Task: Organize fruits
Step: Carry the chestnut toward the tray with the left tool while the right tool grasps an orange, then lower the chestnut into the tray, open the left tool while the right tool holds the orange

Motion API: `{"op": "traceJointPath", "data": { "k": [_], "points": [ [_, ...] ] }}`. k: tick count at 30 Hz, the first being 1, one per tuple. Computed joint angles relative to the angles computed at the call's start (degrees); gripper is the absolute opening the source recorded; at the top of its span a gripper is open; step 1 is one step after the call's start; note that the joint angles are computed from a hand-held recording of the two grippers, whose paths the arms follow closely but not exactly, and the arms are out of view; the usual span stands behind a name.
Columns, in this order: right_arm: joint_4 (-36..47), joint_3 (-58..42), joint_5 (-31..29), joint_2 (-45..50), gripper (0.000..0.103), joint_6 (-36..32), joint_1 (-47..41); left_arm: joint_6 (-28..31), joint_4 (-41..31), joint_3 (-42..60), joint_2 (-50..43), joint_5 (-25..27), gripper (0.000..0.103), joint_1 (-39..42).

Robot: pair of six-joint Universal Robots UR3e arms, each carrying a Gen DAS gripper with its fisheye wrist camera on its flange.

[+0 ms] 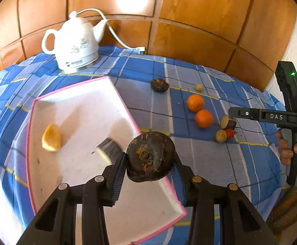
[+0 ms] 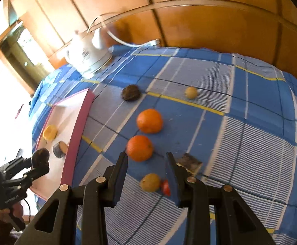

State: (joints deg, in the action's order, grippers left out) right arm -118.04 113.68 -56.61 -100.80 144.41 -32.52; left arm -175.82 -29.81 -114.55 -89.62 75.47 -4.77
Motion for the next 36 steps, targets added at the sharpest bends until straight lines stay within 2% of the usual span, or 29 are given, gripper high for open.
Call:
{"op": "traceJointPath", "data": {
  "k": [3, 7, 11, 14, 16, 18, 19, 30, 33, 36],
  "points": [
    [-2.5, -0.7, -1.9, 1.5, 0.046, 1.8, 3.7, 0.4, 0.2, -2.6, 2.5, -0.6, 0.043, 2.0],
    [-7.7, -2.4, -6.9, 6.2, 0.046, 6.2, 9.2, 0.8, 0.0, -5.8, 5.8, -2.2, 0.043, 5.3],
    [-12.7, -4.9, -15.4, 11.7, 0.046, 10.2, 15.9, 1.7, -0.3, -9.0, 9.4, -3.5, 0.043, 8.6],
    [-14.5, -6.6, -20.7, 15.5, 0.046, 12.1, 19.3, 2.5, -1.2, -11.3, 12.3, -4.8, 0.043, 11.7],
    [-15.4, -7.3, -21.9, 17.4, 0.046, 12.5, 20.5, 2.7, -1.7, -12.3, 13.7, -5.3, 0.043, 13.3],
    [-15.8, -8.2, -24.1, 18.8, 0.039, 13.1, 22.0, 3.0, -2.2, -13.7, 15.5, -5.9, 0.043, 15.6],
    [-17.1, -7.7, -25.3, 18.8, 0.038, 13.3, 22.8, 3.2, -2.4, -14.3, 16.3, -6.2, 0.043, 16.7],
    [-14.7, 3.5, -18.1, 7.0, 0.038, 8.3, 25.5, 3.7, -4.7, -18.2, 22.4, -8.0, 0.043, 25.3],
    [-18.5, 6.9, -18.9, 5.3, 0.038, 9.1, 26.0, 2.7, -3.9, -18.8, 23.4, -5.6, 0.043, 24.9],
    [-18.3, 8.0, -16.8, 4.5, 0.038, 9.7, 23.9, 1.3, -2.0, -18.8, 23.5, -1.5, 0.043, 22.7]
  ]
}}
